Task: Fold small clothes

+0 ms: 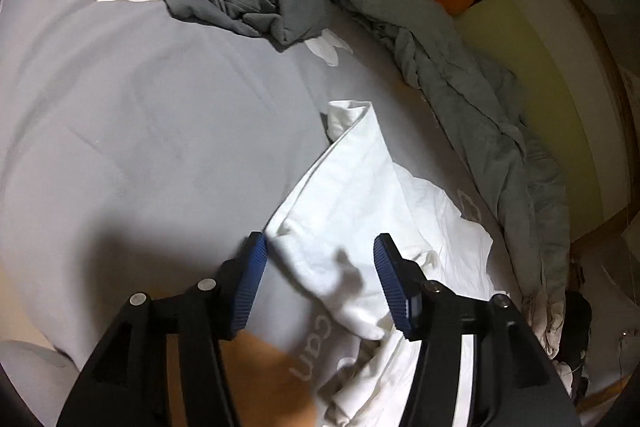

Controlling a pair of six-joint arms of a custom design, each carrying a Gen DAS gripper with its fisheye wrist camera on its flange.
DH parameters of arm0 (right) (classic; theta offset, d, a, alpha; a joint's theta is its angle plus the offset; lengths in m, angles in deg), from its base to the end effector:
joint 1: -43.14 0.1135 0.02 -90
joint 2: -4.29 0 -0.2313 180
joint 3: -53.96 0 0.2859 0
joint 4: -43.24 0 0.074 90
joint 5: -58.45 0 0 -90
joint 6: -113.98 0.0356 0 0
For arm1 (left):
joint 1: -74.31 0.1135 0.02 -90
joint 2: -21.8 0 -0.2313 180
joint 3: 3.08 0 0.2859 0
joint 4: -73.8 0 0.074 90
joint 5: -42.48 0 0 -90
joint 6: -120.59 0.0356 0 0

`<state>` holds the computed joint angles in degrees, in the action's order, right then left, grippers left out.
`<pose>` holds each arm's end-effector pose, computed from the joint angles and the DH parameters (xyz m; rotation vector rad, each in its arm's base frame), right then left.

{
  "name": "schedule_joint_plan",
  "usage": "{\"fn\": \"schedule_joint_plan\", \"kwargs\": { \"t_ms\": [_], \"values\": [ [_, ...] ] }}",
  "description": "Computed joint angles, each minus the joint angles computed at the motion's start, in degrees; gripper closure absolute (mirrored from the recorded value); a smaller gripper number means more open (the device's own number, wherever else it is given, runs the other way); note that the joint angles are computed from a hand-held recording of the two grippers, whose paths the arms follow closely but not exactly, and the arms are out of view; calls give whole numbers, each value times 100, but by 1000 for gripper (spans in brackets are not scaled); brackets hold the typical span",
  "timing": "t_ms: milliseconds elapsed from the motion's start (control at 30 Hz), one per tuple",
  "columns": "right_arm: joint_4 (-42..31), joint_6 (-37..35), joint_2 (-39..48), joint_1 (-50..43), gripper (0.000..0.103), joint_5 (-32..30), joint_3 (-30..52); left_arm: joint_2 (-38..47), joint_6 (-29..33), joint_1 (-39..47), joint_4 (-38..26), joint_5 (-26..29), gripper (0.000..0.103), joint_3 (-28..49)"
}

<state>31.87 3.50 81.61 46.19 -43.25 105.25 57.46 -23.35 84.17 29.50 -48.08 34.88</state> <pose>0.3118 0.0238 0.1476 -0.5590 2.1364 0.0582 0.1962 0.0345 0.1865 -1.2378 1.9790 -0.3794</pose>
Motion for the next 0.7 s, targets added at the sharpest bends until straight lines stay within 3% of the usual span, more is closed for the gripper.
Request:
{"fn": "schedule_joint_plan", "kwargs": {
  "t_ms": [100, 200, 233, 333, 433, 533, 600, 667, 700],
  "values": [
    [-5, -9, 9, -3, 41, 0, 11, 516, 287, -73, 135, -143, 98, 311],
    [-13, 1, 2, 2, 41, 1, 8, 439, 564, -833, 290, -1114, 100, 562],
    [-11, 6, 1, 7, 41, 7, 5, 448, 886, -1347, 436, -1660, 100, 719],
    [-15, 8, -20, 5, 41, 0, -6, 1507, 1690, -2724, 434, -2905, 100, 1696],
    [-139, 29, -63, -76, 41, -177, 22, 3114, 2295, -3681, 555, -2871, 100, 2597],
    [-465, 45, -141, -330, 41, -626, 137, 4768, 2402, -4243, 473, -3115, 99, 3155],
    [-649, 155, -188, -535, 41, -872, 254, 5298, 2147, -4216, 415, -2859, 99, 3233],
    [-842, 244, -165, -702, 36, -1046, 453, 5259, 2114, -4351, 535, -3082, 98, 3098],
    [-916, 311, -143, -788, 36, -1150, 571, 5146, 2195, -4395, 509, -3106, 92, 3072]
  ]
}}
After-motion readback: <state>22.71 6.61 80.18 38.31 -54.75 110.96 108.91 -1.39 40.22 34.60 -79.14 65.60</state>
